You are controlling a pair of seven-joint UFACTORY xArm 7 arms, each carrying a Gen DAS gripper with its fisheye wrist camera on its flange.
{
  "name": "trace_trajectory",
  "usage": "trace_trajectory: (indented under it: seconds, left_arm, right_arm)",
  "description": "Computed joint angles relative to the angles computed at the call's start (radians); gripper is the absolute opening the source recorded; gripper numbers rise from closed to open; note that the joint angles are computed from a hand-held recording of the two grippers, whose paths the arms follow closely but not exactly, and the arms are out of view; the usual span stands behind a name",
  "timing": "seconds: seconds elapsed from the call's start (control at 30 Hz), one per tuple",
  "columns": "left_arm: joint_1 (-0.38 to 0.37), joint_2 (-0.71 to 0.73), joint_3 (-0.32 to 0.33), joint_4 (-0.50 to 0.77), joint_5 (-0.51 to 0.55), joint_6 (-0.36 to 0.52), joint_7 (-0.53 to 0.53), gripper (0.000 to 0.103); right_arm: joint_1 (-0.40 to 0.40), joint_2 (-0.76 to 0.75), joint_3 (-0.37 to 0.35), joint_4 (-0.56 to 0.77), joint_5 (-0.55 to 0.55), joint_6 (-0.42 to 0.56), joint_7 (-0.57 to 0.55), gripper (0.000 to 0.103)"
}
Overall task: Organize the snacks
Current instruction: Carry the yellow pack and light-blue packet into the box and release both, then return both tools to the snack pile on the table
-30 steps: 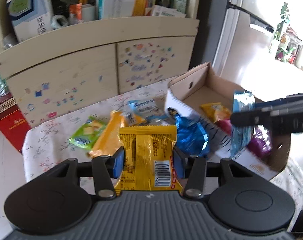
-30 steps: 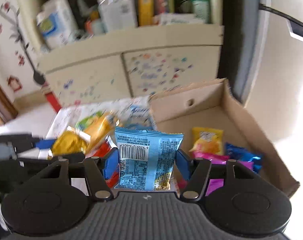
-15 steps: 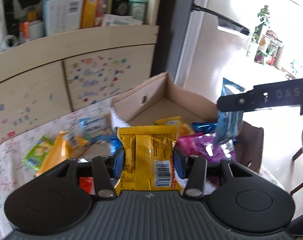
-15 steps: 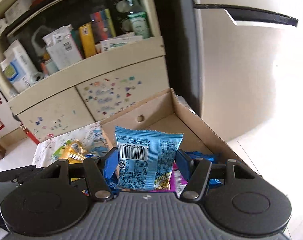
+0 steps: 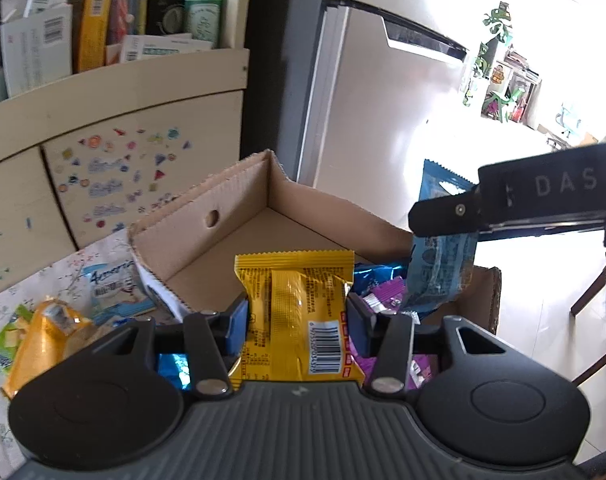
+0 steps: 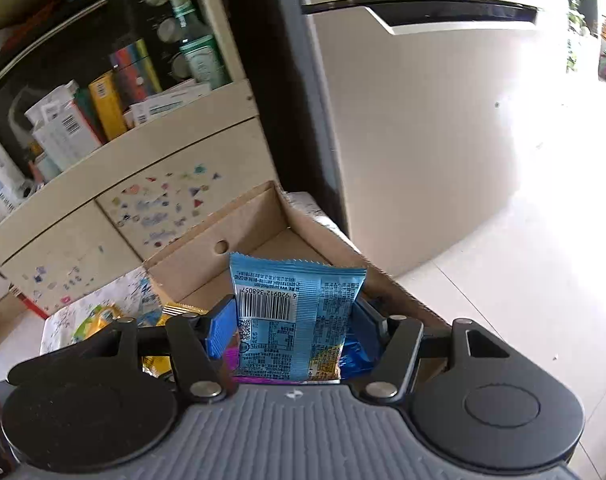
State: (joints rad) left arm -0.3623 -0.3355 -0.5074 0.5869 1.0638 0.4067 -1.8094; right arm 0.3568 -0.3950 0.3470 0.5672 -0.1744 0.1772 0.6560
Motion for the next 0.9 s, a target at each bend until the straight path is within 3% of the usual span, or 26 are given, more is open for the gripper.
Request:
trace_trajectory:
  seconds: [0.2,0.27,0.33,0.53,0.9]
  left_arm:
    - [-0.006,0.076,0.004,0.052,0.086,0.028,-0.053,0.053]
    - [-0.029,0.093,0.016,0.068,0.095,0.064,-0.059,0.084]
    - [-0.056,0.098,0.023,0.078,0.1,0.112,-0.071,0.095]
    - [-0.137,0.104,0.068,0.095,-0.085,0.233,0.111,0.099]
    - [-0.145,-0.063,0.069,-0.02,-0.338,0.294,0.222,0.099]
  right_arm:
    - [-0.067,0.005,0.046,0.013,-0.042,0.044,0.083,0.068]
    - [-0.107,0.008,0.083,0.024,-0.091,0.065,0.133,0.071]
    - [-0.114,0.011,0.088,0.03,-0.122,0.076,0.161,0.081]
    - [-0.101,0.013,0.077,0.032,-0.156,0.073,0.212,0.088]
    - [-0.029,0.057,0.055,0.054,-0.162,0.069,0.183,0.091]
